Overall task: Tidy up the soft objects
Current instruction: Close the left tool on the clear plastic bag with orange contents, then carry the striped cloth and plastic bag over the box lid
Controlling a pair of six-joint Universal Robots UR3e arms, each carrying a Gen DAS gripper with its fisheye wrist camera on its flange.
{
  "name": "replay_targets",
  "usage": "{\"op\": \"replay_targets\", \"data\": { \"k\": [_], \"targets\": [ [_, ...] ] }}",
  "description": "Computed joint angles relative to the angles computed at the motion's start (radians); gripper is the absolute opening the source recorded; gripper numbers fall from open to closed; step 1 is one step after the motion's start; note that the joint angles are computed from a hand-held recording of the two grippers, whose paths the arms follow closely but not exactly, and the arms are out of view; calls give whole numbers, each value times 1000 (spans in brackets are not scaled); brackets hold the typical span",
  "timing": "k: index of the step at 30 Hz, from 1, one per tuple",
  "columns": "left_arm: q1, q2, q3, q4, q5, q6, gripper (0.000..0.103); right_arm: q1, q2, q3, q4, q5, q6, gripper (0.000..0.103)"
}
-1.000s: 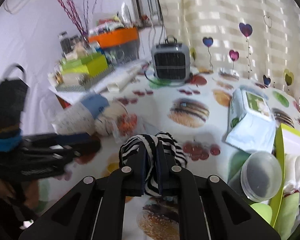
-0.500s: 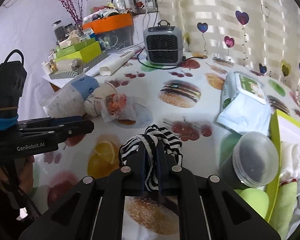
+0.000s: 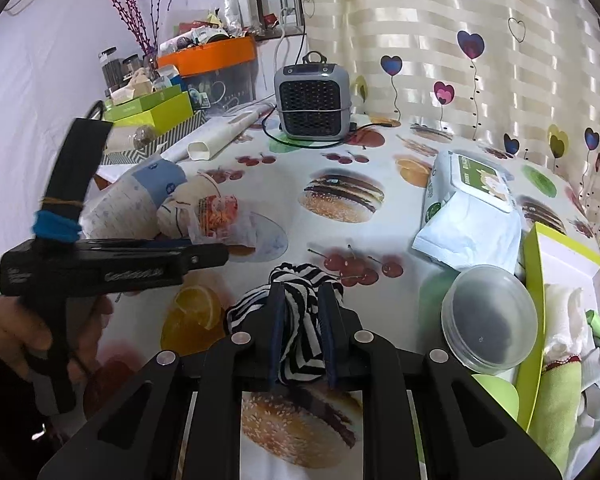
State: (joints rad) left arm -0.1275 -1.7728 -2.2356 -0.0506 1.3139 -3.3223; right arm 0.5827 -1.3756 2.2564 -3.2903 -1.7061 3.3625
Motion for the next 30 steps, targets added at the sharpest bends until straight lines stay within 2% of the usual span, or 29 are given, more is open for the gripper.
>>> {"op": "replay_targets", "data": {
  "k": [3,4,5,6,8,13,15,21,24,26,27,30],
  "targets": [
    [-7,-25,26,19,16,-29,46,-14,-1,11,-19,20,-2,18],
    [-8,-31,30,25,20,-37,41,-19,-3,17,-26,25,-3,18],
    [-7,-35,29,34,22,-40,34,-24,-9,26,-34,32,-4,18],
    [-7,-37,29,38,28,-42,12,-28,-12,30,-36,36,-4,18],
    [-4,-29,14,54,38,-54,7,-36,-23,39,-33,53,-9,18],
    [2,71,-79,123,40,-43,4,10,-27,34,-27,19,-27,18],
    [6,118,-114,124,31,-31,4,41,-18,23,-29,-9,-36,23],
    [44,268,-233,84,-22,12,4,63,45,-37,24,-53,-26,25],
    [62,302,-263,62,-36,21,4,37,49,-30,7,-18,-15,24],
    [73,320,-273,47,-42,27,4,53,55,-45,16,-36,-24,17],
    [77,329,-278,43,-44,29,4,65,56,-52,18,-43,-33,8],
    [85,340,-289,45,-55,40,4,94,55,-63,19,-67,-39,7]
  ]
}}
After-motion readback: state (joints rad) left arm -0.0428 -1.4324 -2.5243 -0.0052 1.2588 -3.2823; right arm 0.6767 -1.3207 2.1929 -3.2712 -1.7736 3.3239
